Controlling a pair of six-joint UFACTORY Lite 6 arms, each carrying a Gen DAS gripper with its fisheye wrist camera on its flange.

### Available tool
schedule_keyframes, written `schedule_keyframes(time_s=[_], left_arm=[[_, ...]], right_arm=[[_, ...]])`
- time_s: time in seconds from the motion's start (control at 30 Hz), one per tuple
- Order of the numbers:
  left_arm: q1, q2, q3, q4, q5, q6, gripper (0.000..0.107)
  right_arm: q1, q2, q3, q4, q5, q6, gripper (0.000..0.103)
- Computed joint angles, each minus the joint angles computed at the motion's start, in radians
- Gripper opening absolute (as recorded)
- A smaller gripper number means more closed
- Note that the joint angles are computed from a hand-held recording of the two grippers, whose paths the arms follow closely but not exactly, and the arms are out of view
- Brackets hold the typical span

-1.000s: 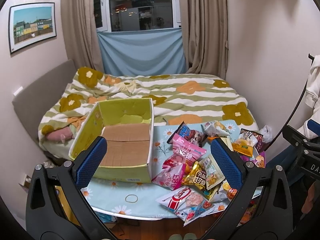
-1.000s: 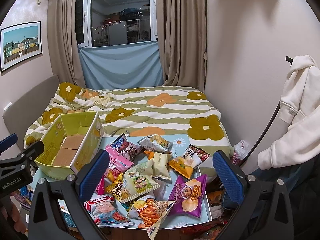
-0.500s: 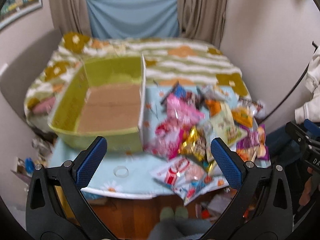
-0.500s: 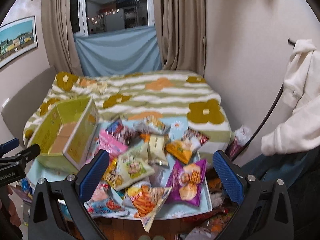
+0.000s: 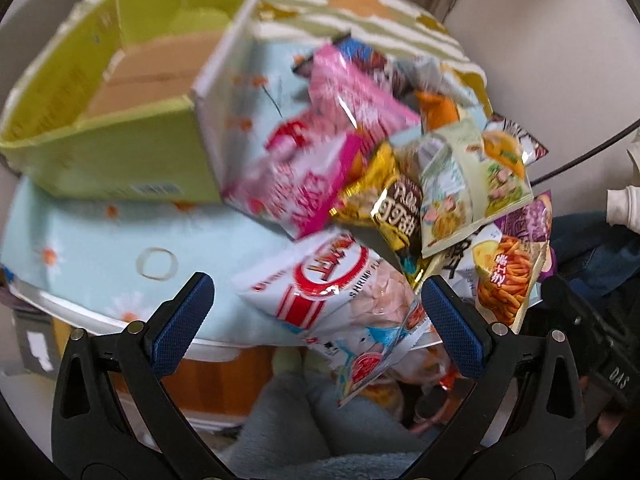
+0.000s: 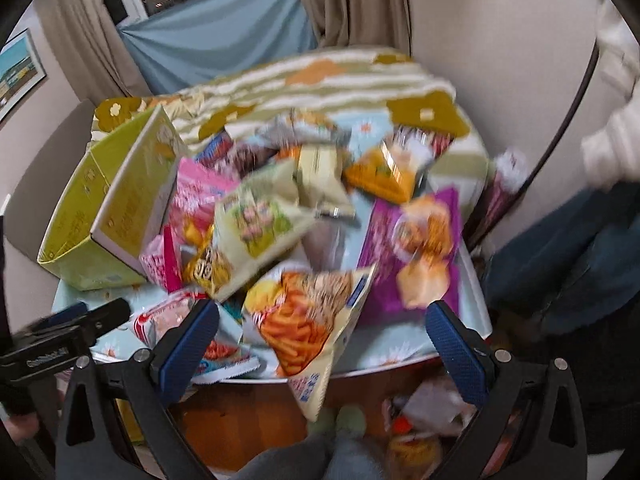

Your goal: Organize snacks

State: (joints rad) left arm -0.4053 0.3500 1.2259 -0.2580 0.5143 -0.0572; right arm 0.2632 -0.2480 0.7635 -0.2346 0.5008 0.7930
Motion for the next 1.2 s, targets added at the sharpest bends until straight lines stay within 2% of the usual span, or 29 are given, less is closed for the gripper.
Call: schedule_keyframes(time_s=[0.07, 0.37, 0.53, 0.67, 0.77, 0.83, 1.1, 1.17, 1.2], left_arm=[[0.006, 0.056, 0.032, -0.076, 0.015, 0.056, 0.103], [-0.006, 0.215, 0.135, -0.127, 0.031, 0.068, 0.102], [0.022, 0.263, 0.153, -0.172, 0.050, 0.092, 0.093], [0.046, 0.293, 0.168, -0.239, 0.058, 0.140, 0.088], [0.056, 0.292, 0.166, -0.272, 0.058, 0.186, 0.076], [0.060, 0.283, 0.158, -0.274, 0.059, 0.205, 0.069], [0.031, 0.273, 0.185, -0.279, 0.075, 0.176, 0.055], [0.033, 0.276, 0.191, -0.292, 0.078, 0.179, 0.053], [0.032, 0.264, 0.177, -0.298, 0.075, 0.182, 0.052]], right_arm=[[-0.023, 0.031, -0.009, 0.085, -0.032, -0.068, 0.103], [-0.112, 0.188, 0.013, 0.470, -0.107, -0.423, 0.103], [-0.137, 0.261, 0.039, 0.640, -0.119, -0.588, 0.100], [-0.142, 0.296, 0.051, 0.705, -0.122, -0.660, 0.099], [-0.136, 0.336, 0.077, 0.736, -0.124, -0.693, 0.097], [-0.138, 0.356, 0.088, 0.761, -0.119, -0.723, 0.094], [-0.173, 0.407, 0.075, 0.978, -0.113, -0.933, 0.083], [-0.178, 0.385, 0.060, 0.977, -0.116, -0.938, 0.076], [-0.181, 0.371, 0.052, 0.967, -0.113, -0.930, 0.065]])
